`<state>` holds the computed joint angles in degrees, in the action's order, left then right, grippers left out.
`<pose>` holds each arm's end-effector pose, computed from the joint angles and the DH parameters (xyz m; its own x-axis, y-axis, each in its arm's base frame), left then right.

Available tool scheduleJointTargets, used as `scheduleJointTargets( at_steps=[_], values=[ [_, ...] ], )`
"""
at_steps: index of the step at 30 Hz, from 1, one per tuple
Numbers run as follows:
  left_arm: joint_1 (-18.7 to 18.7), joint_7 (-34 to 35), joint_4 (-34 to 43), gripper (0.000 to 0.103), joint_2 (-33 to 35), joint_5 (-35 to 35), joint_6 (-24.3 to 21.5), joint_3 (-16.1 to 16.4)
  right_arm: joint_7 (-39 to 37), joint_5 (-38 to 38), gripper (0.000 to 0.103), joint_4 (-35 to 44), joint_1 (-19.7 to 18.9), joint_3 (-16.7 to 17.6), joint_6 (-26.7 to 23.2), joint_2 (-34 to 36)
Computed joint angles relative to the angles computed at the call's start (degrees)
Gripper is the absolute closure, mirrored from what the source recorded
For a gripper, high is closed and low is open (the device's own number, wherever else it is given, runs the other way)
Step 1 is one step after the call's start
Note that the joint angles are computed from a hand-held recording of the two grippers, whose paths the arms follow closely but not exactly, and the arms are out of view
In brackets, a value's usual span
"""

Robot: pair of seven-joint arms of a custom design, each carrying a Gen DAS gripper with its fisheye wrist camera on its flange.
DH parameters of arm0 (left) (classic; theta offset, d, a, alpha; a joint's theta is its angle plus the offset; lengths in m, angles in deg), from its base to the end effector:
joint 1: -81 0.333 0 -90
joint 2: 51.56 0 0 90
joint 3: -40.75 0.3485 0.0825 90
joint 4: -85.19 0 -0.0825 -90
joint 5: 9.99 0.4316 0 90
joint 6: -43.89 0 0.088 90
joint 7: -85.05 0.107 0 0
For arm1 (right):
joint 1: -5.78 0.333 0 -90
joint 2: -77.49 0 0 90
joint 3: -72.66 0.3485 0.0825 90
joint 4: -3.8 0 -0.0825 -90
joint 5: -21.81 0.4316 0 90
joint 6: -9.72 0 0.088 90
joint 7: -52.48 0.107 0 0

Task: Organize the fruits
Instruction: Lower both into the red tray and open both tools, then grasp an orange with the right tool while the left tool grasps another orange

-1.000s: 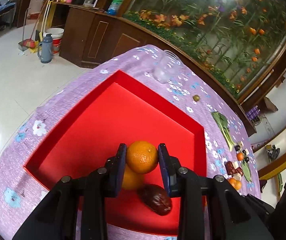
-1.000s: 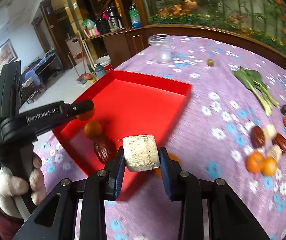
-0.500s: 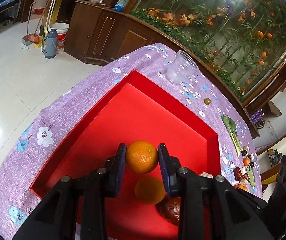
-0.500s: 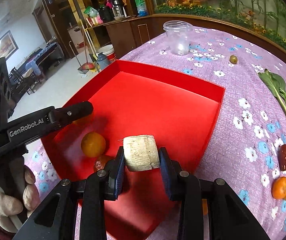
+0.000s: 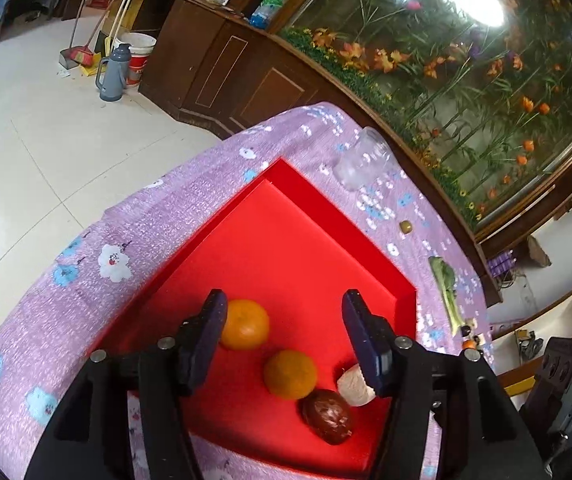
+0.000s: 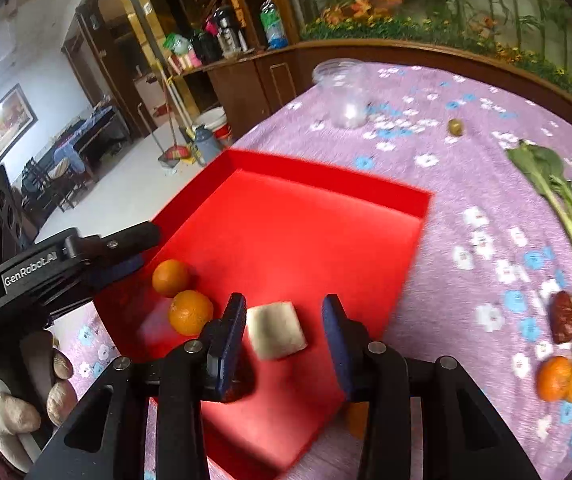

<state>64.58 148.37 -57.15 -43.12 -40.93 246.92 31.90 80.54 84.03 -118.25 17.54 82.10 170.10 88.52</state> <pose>0.5143 -0.1722 0.3243 0.3340 -0.7552 0.5640 -0.5682 -0.6388 -0.5187 0.6026 0.1865 0.3520 0.5241 -0.8133 -0.2527 -0.7356 -0.2828 -0.6155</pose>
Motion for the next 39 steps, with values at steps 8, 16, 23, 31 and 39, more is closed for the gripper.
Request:
scheduleJointTargets(
  at_steps=[8,16,23,31,39],
  values=[
    [-1.49,2.26,-0.30,0.038,-1.57,-2.17,0.82,-1.31,0.18,1.82,0.059,-4.39,-2.00,-3.32,0.74,-3.63],
    [-7.94,14.02,4.07,0.038,-0.61,-12.01,-2.22,0.45,-4.49,3.00,0.059,-6.92,-2.67,-3.08,-0.64,-3.65],
    [-12.57,25.85,8.08,0.038,0.56,-23.46,-3.40,1.93,-8.48,3.99,0.059,-6.79,-2.02,-3.14,-2.16,-3.11],
    [-17.57,41.01,12.73,0.038,1.66,-37.59,-4.77,3.94,-7.24,5.57,0.068,-5.54,-4.45,-4.81,-12.70,-2.45],
    [-17.23,58.02,18.53,0.038,3.81,-51.99,-6.44,1.53,-15.04,13.24,0.069,-12.39,-5.88,-8.01,-10.07,-9.90]
  ],
)
